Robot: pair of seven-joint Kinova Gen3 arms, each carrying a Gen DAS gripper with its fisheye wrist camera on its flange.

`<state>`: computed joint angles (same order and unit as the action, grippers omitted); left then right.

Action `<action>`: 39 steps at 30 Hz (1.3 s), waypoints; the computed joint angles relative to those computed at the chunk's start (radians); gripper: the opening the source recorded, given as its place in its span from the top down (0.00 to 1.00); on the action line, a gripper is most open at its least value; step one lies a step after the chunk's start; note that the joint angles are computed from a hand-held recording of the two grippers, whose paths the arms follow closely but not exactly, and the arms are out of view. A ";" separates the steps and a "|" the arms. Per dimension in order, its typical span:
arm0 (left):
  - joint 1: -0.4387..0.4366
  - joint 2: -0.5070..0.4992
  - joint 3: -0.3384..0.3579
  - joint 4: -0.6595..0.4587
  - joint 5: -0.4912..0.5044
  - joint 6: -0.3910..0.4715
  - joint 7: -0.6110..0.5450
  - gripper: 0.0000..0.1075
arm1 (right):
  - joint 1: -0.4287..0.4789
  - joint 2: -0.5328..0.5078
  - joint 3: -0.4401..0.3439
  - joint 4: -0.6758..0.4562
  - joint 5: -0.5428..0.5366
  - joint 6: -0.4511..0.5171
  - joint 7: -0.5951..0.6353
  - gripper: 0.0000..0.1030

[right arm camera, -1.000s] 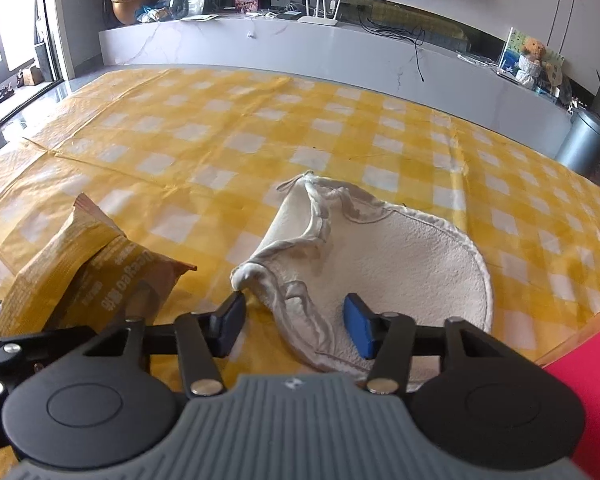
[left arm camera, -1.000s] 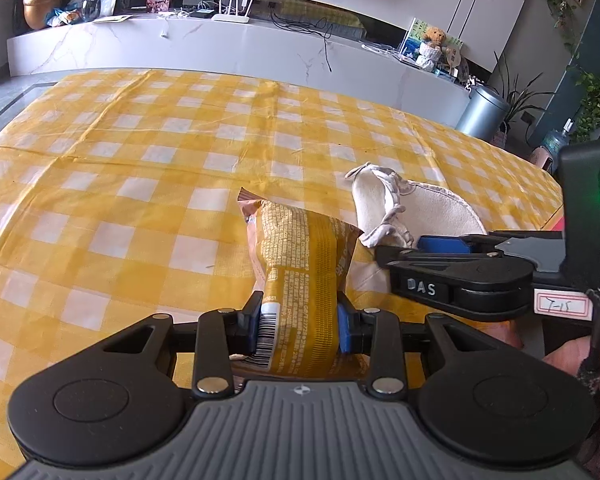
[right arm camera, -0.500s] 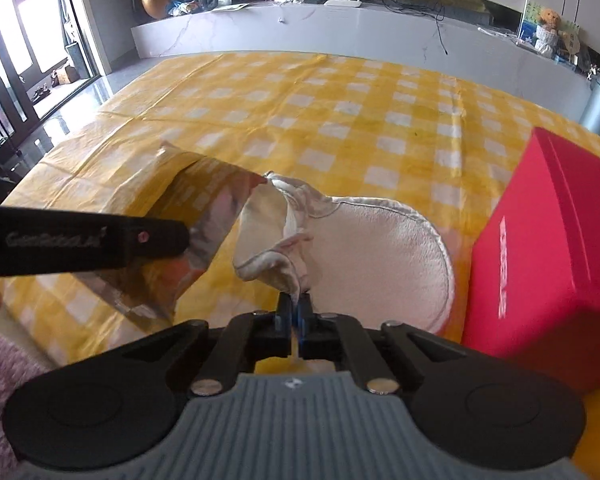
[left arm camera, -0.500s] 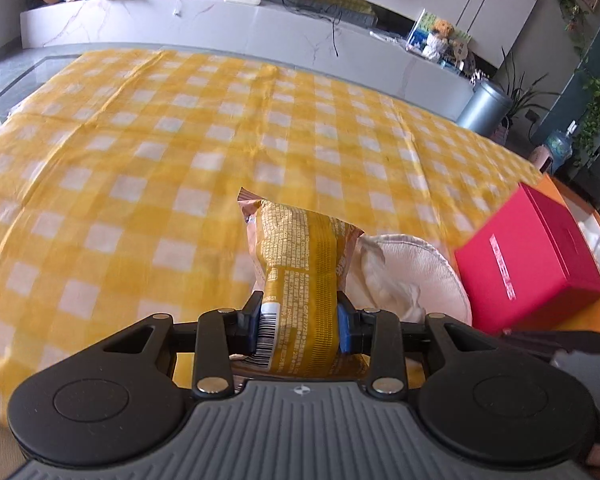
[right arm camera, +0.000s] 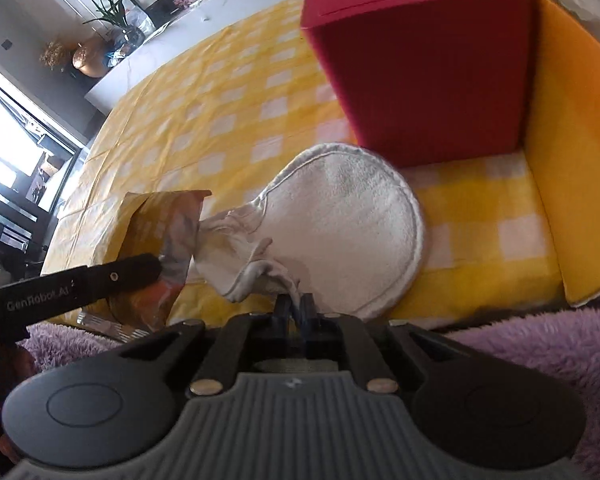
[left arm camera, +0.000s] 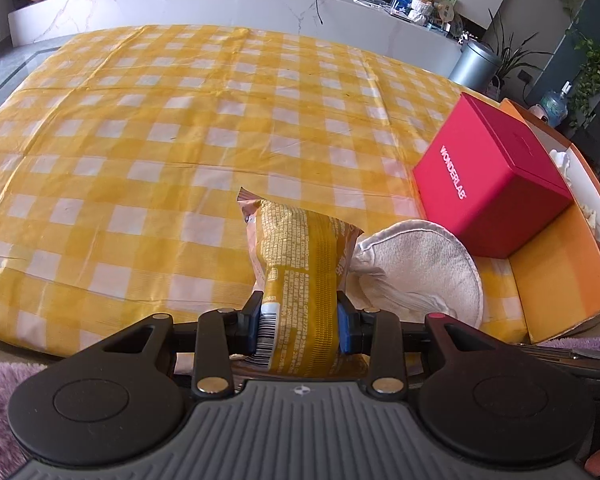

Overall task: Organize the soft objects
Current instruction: 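Grasp the white terry mitt with the right gripper while the left gripper holds the snack bag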

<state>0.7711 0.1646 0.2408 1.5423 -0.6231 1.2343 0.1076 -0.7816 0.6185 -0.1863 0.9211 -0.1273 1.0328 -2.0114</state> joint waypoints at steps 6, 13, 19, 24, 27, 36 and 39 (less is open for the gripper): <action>0.027 0.045 -0.011 -0.046 -0.012 0.046 -0.002 0.63 | -0.057 -0.048 0.046 0.061 0.106 -0.098 -0.014 0.09; 0.043 0.072 -0.029 -0.067 -0.011 0.065 -0.023 0.63 | -0.067 0.043 0.065 -0.060 0.181 -0.017 -0.048 0.03; 0.044 0.069 -0.037 -0.062 0.000 0.058 -0.028 0.63 | -0.002 0.036 -0.007 -0.021 0.073 -0.085 0.050 0.02; 0.026 0.052 -0.036 -0.034 0.027 0.026 -0.016 0.63 | 0.027 0.042 -0.029 -0.020 -0.011 -0.083 0.092 0.02; 0.022 0.046 -0.035 -0.034 0.036 0.040 -0.001 0.63 | 0.028 0.050 -0.029 -0.034 -0.027 -0.064 0.116 0.02; 0.009 0.034 -0.020 -0.026 0.049 0.076 0.062 0.63 | -0.107 0.089 0.036 -0.116 0.109 0.000 0.209 0.02; 0.006 0.039 -0.021 -0.025 0.054 0.072 0.054 0.63 | -0.140 0.093 0.049 -0.119 0.146 -0.015 0.217 0.02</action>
